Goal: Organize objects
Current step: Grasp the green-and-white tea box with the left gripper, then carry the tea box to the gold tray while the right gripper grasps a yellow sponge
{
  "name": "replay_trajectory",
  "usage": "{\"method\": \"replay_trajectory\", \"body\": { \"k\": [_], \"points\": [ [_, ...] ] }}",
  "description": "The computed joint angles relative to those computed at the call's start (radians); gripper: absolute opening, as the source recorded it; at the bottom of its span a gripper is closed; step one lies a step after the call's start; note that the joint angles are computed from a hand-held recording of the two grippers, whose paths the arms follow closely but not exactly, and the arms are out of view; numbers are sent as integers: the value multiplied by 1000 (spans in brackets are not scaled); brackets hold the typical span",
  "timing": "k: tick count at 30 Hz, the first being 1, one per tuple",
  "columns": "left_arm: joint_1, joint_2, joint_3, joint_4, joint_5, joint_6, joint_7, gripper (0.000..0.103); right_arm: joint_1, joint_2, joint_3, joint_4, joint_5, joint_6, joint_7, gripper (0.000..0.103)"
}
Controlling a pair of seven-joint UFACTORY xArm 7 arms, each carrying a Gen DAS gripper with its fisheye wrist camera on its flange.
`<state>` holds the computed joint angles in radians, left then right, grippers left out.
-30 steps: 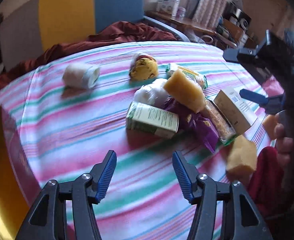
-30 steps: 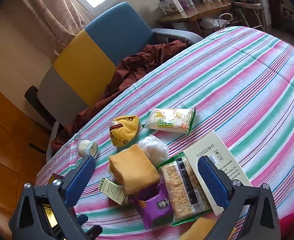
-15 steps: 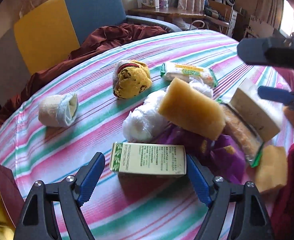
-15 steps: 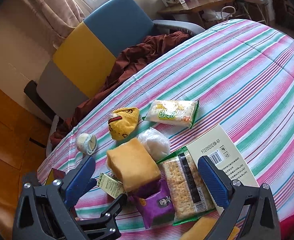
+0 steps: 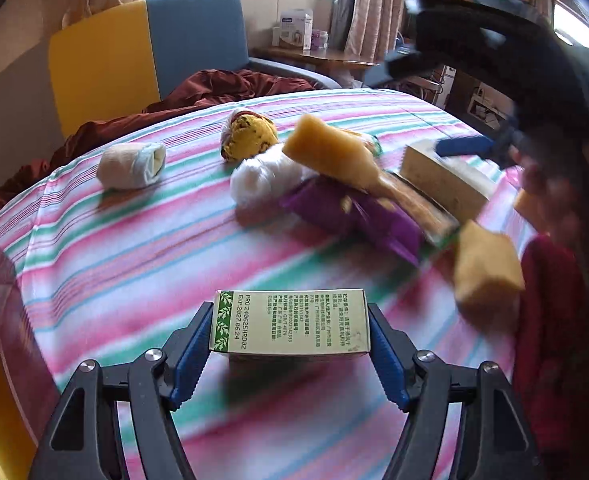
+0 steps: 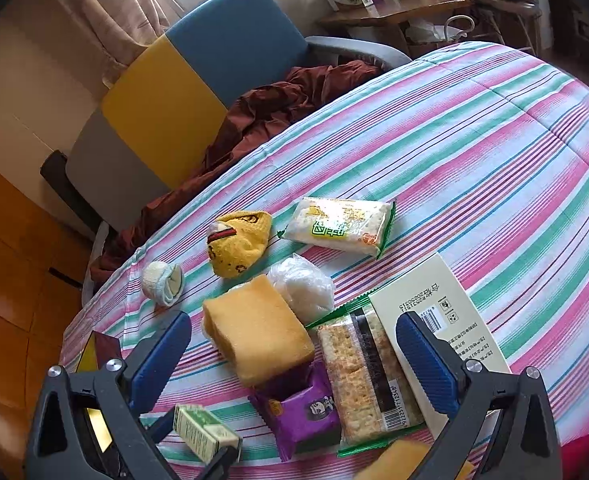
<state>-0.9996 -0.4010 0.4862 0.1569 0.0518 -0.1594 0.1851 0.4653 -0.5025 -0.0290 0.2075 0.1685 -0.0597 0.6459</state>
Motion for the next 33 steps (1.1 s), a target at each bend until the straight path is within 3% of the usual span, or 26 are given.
{"method": "replay_trajectory", "body": {
  "k": [2,5,6,9,11,14,15,20,24,28,30,31,33],
  "points": [
    [80,-49,-89,-55,-1,-4,-9,73,50,1,-52,2,1,4,-26,103],
    [131,-83,-136,-111,13,-22,-15,72,111,-14,-117,-5,8,-11,-69,103],
    [130,-72,-129,-119,21,-36,-18,72,120,-21,-127,-11,12,-24,-75,103],
    [62,1,-17,-148,87,-207,-23,72,155,-41,-170,-25,14,-41,-89,103],
    [76,-3,-19,-148,115,-208,-40,72,172,-39,-190,-22,15,-32,-98,103],
    [49,4,64,-153,197,-239,-63,72,173,-33,-186,-12,30,14,-100,103],
    [65,7,49,-155,204,-244,-67,72,179,-34,-189,-4,35,47,-110,103],
    [54,37,119,-153,316,-288,-125,72,34,-159,-19,41,-34,425,-162,103],
    [58,52,161,-150,405,-308,-179,72,0,-245,47,62,-68,684,-264,103],
    [75,62,185,-143,490,-315,-233,72,-29,-215,116,60,-57,785,-313,102],
    [93,65,181,-142,522,-317,-255,72,-52,-161,162,80,-73,823,-306,92],
    [104,69,173,-141,534,-320,-266,72,-73,-137,196,96,-105,846,-289,83],
    [127,73,159,-138,559,-322,-287,72,-89,-113,213,107,-147,849,-304,80]
  ]
}}
